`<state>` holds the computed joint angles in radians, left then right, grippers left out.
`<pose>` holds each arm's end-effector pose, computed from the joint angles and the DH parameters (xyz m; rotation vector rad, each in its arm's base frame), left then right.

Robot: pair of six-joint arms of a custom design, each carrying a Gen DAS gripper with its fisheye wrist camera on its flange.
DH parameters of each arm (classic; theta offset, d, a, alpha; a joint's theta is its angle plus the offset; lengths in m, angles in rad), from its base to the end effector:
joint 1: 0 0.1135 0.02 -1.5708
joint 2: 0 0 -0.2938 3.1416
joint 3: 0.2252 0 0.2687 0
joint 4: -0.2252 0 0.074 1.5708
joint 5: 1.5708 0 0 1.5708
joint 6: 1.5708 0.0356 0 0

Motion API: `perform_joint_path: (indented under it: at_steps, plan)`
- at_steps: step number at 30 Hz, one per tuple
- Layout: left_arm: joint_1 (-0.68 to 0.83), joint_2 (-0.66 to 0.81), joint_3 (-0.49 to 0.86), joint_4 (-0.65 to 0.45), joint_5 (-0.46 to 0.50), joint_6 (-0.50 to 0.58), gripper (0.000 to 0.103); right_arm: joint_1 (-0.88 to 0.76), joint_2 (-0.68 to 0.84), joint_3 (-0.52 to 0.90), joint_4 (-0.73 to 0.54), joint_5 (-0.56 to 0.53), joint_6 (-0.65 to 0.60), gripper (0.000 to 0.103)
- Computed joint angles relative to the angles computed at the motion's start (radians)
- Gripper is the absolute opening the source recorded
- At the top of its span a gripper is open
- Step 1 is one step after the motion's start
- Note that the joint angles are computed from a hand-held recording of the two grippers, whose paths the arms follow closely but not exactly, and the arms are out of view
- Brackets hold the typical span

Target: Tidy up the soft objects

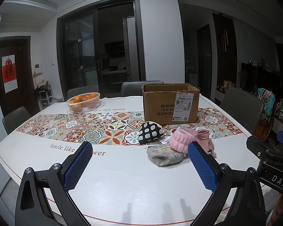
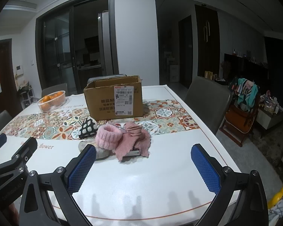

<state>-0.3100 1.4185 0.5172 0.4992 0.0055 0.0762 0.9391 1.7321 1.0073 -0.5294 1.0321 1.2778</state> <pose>0.2722 -0.0874 0.1929 0.3828 1.9388 -0.1579 0.2206 0.2497 0.1871 0.5362 2.0181 -0.2291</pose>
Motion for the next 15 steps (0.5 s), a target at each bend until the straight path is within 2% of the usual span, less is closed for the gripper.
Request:
perform_joint_path:
  at_steps: [15]
  plan:
    - [-0.002, -0.007, 0.004, -0.005, 0.001, -0.002, 0.103, 0.005, -0.008, 0.005, -0.019, 0.008, 0.008, 0.102]
